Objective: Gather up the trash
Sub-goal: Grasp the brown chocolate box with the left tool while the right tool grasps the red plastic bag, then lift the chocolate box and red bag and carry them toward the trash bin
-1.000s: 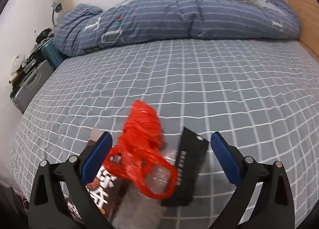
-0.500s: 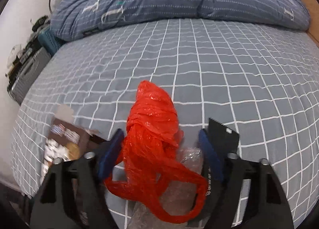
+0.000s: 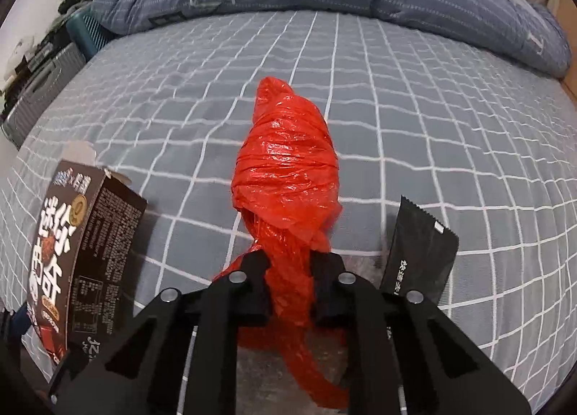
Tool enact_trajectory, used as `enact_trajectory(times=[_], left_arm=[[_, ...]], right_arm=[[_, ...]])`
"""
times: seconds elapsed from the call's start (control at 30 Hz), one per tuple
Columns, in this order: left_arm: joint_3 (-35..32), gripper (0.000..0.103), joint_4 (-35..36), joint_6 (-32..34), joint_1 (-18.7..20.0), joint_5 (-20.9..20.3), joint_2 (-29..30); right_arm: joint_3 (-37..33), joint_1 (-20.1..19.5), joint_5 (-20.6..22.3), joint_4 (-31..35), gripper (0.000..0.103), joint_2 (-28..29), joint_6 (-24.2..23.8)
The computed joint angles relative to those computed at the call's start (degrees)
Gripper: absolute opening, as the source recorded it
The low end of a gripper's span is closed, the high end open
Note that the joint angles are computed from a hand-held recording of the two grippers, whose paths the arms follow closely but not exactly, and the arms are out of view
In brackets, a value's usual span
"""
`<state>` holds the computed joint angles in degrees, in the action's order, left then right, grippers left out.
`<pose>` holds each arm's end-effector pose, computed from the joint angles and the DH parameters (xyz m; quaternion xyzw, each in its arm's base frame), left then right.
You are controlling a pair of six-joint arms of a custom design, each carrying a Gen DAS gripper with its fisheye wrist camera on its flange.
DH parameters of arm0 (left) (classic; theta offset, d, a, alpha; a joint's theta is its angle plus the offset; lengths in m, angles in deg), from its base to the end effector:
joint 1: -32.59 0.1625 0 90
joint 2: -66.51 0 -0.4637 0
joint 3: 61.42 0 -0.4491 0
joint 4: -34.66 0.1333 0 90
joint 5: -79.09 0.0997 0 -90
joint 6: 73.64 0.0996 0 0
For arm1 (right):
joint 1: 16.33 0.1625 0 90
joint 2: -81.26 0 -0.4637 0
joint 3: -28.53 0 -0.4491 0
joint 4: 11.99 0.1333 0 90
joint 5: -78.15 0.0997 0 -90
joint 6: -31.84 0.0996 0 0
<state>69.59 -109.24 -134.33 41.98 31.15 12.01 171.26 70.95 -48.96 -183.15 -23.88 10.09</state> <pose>-0.3991 -0.2687 -0.0033 0.2276 0.8893 -0.2714 0.2892 0.0560 -0.3648 0.3473 0.0290 -0.8877 0.2812 0.3633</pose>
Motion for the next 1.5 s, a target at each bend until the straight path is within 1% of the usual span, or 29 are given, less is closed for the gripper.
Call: enact_trajectory(times=[0.13, 0.2, 0.3, 0.47, 0.6, 0.73, 0.93, 1.1, 1.2, 1.4, 1.5], left_arm=[[0.1, 0.090, -0.1, -0.2, -0.3, 0.6, 0.0], [0.3, 0.090, 0.6, -0.7, -0.7, 0.9, -0.2], [0.5, 0.090, 1.2, -1.6, -1.3, 1.3, -0.4], [0.6, 0.090, 2.2, -2.6, -2.2, 1.4, -1.0], [0.6, 0.090, 2.7, -2.7, -2.8, 1.2, -1.4], [0.6, 0.090, 3.2, -2.5, -3.3, 1.2, -2.2], [0.8, 0.090, 4.4, -2.9, -4.3, 1.1, -3.7], [1.1, 0.090, 4.8, -2.4, -5.2, -0.2, -5.3], [1.3, 0.090, 6.0, -2.5, -6.3, 0.0, -6.4], [2.0, 0.090, 6.9, -3.1, -8.9, -0.5, -7.8], [2.5, 0.090, 7.2, -3.8, -10.1, -1.1, -8.3]], right_arm=[[0.0, 1.4, 0.3, -1.7, 0.015, -0.5, -0.3], [0.5, 2.4, 0.5, -3.6, 0.015, -0.7, -0.6], [0.9, 4.4, -0.4, -6.5, 0.015, -0.8, -1.3], [1.3, 7.8, -2.4, -7.8, 0.015, -2.0, -1.6], [1.5, 10.5, -4.8, -8.9, 0.015, -2.3, -3.0], [2.4, 12.6, -6.9, -9.1, 0.015, -3.9, -3.6], [4.3, 13.8, -8.4, -4.8, 0.015, -8.8, -1.1], [6.2, 15.6, -11.4, -2.0, 0.015, -12.3, -0.4], [7.0, 16.9, -13.0, 0.0, 0.015, -14.6, 0.7], [8.6, 22.3, -17.5, 3.5, 0.015, -18.4, 3.7], [9.3, 24.7, -19.4, 7.5, 0.015, -20.7, 6.3]])
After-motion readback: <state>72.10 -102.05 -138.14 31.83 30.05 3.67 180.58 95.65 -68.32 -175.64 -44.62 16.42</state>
